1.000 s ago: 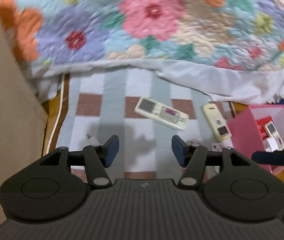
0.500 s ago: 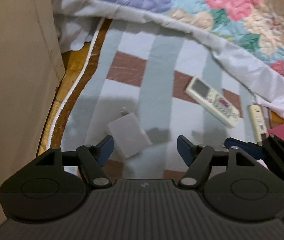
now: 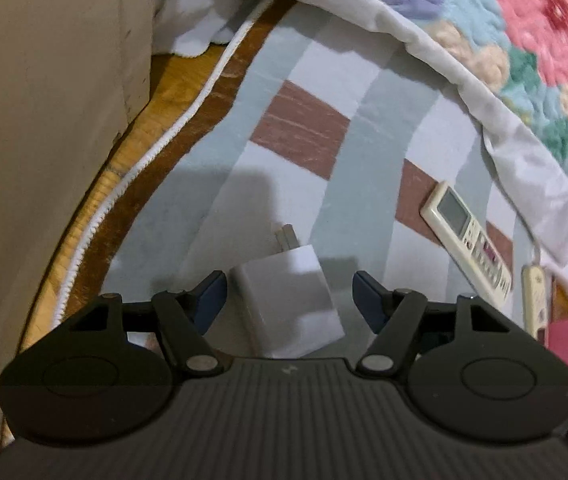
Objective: Organize rigid objects
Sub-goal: 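Lower both grippers onto the white plug charger and close on it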
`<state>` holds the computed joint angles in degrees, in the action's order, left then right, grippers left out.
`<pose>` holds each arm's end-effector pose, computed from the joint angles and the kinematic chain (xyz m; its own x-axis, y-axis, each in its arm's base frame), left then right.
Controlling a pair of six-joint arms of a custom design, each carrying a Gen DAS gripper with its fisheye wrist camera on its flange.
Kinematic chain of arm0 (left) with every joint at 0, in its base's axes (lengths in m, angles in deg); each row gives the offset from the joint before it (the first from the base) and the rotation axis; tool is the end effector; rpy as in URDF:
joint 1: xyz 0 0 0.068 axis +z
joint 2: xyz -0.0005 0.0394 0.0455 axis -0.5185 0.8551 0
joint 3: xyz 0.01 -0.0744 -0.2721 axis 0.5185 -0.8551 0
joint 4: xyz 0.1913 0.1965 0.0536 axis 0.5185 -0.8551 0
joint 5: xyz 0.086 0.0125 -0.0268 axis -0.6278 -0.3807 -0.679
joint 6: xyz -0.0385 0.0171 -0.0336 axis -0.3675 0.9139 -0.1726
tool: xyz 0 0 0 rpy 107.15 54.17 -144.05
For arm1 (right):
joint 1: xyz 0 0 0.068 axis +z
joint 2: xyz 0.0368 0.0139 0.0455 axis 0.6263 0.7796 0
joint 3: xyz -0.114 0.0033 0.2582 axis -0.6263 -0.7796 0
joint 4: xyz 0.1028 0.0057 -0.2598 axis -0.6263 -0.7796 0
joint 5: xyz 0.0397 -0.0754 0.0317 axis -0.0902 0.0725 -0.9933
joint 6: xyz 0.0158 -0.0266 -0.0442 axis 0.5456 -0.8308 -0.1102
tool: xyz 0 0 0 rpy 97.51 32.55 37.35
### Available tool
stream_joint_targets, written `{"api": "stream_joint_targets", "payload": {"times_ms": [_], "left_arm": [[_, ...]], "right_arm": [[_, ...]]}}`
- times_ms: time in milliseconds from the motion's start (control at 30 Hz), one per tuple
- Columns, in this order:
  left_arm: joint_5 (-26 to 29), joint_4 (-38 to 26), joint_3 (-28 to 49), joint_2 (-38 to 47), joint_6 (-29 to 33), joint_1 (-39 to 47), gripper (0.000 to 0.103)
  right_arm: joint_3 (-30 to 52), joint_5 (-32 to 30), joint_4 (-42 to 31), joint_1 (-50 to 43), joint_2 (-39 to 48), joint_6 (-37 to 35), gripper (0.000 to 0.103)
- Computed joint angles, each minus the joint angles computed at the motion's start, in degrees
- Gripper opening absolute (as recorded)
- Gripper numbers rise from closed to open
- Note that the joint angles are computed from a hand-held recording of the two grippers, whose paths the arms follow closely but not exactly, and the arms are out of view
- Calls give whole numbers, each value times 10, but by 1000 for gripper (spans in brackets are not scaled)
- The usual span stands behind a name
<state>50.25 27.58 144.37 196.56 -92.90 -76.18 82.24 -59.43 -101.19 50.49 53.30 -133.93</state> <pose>0.2691 -0.2463 0.0883 -0.3484 -0.8789 -0.3259 -0.7869 0.4632 -0.4078 0.3719 0.1013 0.0517 0.0130 -0.7336 -0.6794 -0.9999 -0.0054 -0.0134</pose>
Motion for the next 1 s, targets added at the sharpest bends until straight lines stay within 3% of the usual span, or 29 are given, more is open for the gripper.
{"api": "stream_joint_targets", "payload": {"times_ms": [100,200,367,667,867,1000], "left_arm": [[-3,-9,4,2,5,-4,57],[-6,-19,16,7,18,-5,56],[7,0,26,10,46,-6,55],[66,64,22,11,39,-11,55],[71,31,72,38,18,-24,56],[60,-20,127,63,32,-35,48]], "right_arm": [[8,5,-8,6,9,16,85],[7,6,-5,8,7,24,85],[7,8,-12,6,-3,46,61],[11,25,-62,-34,-25,119,60],[-9,33,-46,-46,-40,137,60],[-21,45,-37,-50,-51,121,59]]}}
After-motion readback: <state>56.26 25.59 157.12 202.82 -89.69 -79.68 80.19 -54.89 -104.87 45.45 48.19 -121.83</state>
